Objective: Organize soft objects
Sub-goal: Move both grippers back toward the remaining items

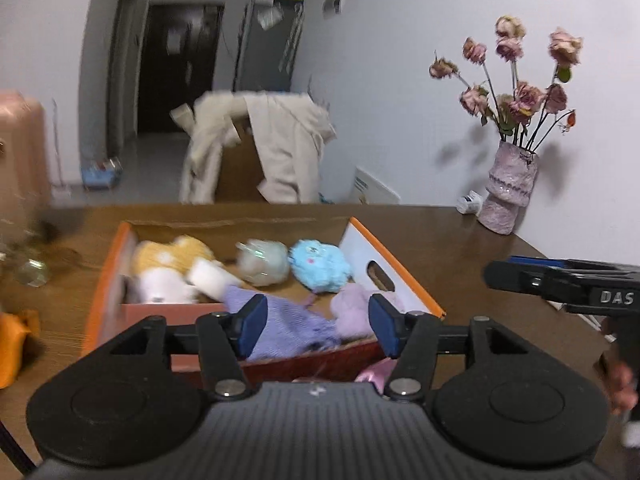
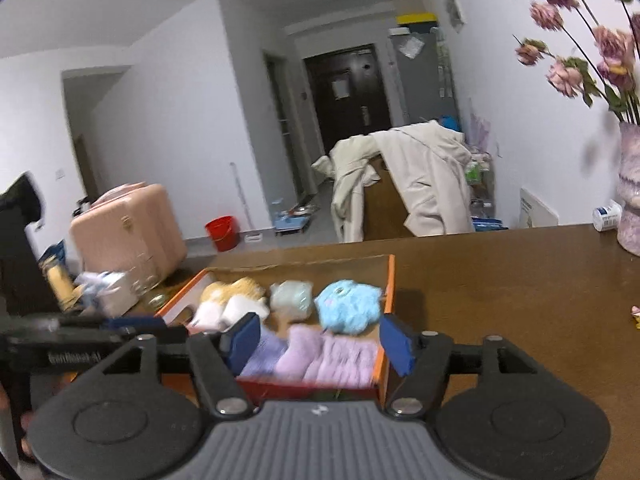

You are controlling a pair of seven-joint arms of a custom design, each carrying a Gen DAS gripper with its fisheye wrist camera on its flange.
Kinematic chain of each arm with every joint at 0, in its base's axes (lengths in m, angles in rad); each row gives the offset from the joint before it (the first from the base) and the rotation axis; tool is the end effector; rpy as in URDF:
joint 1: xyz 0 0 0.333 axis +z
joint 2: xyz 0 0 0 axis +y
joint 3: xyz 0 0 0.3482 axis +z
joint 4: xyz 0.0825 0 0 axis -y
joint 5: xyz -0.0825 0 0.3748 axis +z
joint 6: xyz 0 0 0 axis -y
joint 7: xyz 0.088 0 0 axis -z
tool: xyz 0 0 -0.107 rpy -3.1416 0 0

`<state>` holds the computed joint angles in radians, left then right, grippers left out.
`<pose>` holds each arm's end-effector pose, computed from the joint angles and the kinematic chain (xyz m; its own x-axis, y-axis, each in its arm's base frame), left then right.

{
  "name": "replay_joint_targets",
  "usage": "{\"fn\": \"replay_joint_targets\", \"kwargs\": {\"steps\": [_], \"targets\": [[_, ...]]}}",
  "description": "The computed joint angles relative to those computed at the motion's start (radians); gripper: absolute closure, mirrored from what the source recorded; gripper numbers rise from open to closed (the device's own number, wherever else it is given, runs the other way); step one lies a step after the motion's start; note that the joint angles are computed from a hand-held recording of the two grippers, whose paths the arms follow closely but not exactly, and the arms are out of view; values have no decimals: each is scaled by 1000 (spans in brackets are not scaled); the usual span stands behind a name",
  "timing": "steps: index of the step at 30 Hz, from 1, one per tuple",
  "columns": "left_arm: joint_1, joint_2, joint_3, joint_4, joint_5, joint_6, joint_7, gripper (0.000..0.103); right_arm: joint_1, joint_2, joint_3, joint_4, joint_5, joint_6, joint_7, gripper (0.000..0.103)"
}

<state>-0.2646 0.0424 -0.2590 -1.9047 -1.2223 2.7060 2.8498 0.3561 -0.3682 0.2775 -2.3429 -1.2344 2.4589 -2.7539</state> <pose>0.5415 -0.2718 0.5786 -0.7903 -0.5980 0.1336 -0.3754 0.3002 -0.8769 0.3616 0.2837 0.5548 -0.2967 -0.9215 -0.2506 -0.3676 0.3524 -0.8606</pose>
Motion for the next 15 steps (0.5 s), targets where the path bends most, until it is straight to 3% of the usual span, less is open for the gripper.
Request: {"fn": "replay_joint_targets", "kwargs": {"steps": [7,11,15], "targets": [[-10,-241,63,-236,-279,84,257,34,84,-65,102,-16,86,-138,-12,25],[-8,-359,107,-357,-329,52,282,29,142,-53,150,1,132,-212,-9,23],[3,-464,139,-478,-302,5,207,27,208,-14,182,23,173,-256,0,23]]}}
